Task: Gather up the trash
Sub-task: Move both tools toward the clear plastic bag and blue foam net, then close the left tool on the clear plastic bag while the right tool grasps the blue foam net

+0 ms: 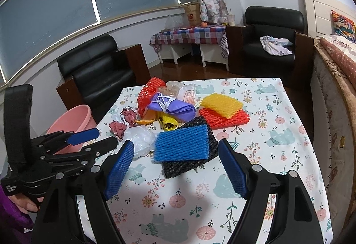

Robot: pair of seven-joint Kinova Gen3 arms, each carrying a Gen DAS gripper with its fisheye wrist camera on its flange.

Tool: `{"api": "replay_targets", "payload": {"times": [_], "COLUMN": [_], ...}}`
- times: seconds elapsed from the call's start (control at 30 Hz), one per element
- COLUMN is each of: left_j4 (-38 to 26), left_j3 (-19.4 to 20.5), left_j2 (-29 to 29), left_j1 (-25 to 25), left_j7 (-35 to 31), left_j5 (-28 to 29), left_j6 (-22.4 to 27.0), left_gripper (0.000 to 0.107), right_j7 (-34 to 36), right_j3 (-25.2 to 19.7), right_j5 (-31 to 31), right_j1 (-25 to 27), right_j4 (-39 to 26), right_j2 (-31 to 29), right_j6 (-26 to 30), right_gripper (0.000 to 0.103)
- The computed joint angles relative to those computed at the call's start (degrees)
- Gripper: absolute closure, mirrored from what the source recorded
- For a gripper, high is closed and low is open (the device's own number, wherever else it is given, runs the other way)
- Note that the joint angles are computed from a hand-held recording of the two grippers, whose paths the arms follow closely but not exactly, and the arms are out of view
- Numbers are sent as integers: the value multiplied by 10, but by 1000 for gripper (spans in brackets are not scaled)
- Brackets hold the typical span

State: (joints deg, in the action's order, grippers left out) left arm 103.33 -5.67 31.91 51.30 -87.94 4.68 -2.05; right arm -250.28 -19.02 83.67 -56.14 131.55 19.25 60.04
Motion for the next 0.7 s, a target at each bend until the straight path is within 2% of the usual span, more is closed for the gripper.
{"api": "replay_targets", "payload": {"times": [0.5, 0.7], "left_j4": [-34, -46], "left_j3": [19, 49], "left_j2": [23, 29], "left_j1": [-19, -48], "left_j7": [31, 40], "left_j5": [-17, -28], "left_j6": [33, 44], "left_gripper": [53, 53], "right_j7": [-15, -21], "right_j3": [-1, 0], "right_j5": [17, 34], "right_j1": [20, 34], "right_j4": [10, 13], "right_j2": [-4, -3], "right_j6": [-31, -48], "right_gripper": [26, 30]}}
